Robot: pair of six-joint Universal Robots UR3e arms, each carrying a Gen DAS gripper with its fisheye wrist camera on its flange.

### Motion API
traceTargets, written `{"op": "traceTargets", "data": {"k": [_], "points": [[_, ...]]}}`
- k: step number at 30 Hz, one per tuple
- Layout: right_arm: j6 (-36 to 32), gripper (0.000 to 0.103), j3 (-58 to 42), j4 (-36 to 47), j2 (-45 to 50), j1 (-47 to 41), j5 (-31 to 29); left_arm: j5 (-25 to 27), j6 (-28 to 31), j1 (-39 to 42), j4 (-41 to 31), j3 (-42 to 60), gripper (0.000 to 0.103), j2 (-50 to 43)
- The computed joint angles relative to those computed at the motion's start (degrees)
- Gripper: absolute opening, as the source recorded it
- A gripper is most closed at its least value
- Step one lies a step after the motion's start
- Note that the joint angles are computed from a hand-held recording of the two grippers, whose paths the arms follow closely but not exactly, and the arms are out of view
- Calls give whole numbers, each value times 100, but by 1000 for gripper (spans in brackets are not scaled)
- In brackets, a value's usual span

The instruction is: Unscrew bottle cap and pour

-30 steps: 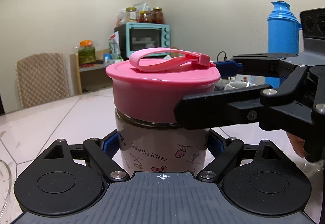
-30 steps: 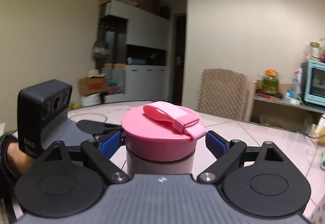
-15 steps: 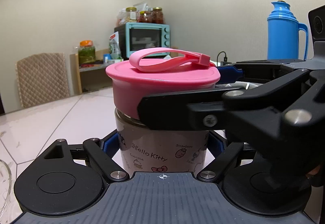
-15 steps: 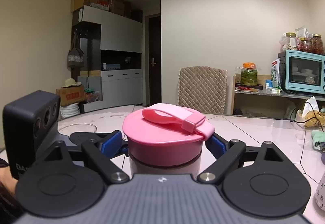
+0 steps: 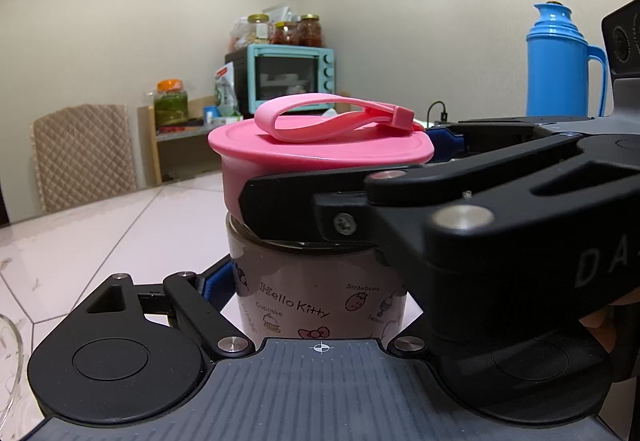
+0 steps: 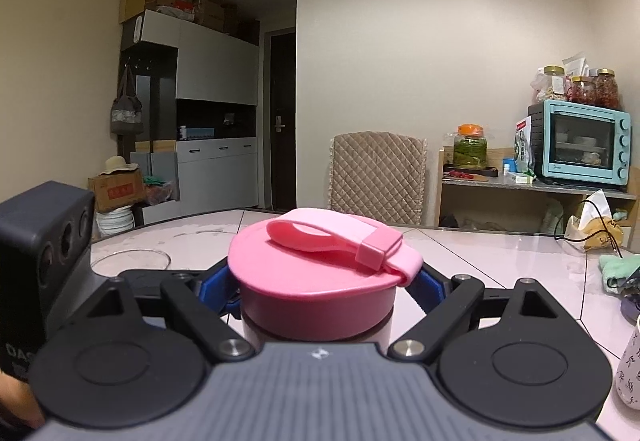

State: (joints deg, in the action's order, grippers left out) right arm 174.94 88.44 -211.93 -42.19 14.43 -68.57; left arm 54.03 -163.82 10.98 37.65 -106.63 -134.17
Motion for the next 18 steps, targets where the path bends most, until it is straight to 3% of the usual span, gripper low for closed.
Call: {"op": "traceTargets", "data": {"k": [11, 18], "points": [[-15, 86, -3, 56, -8, 67, -10, -19, -5, 12, 10, -26, 90, 11], [-387, 85, 4, 311, -93, -189, 641, -3, 5, 7, 28, -42, 90, 12]]}}
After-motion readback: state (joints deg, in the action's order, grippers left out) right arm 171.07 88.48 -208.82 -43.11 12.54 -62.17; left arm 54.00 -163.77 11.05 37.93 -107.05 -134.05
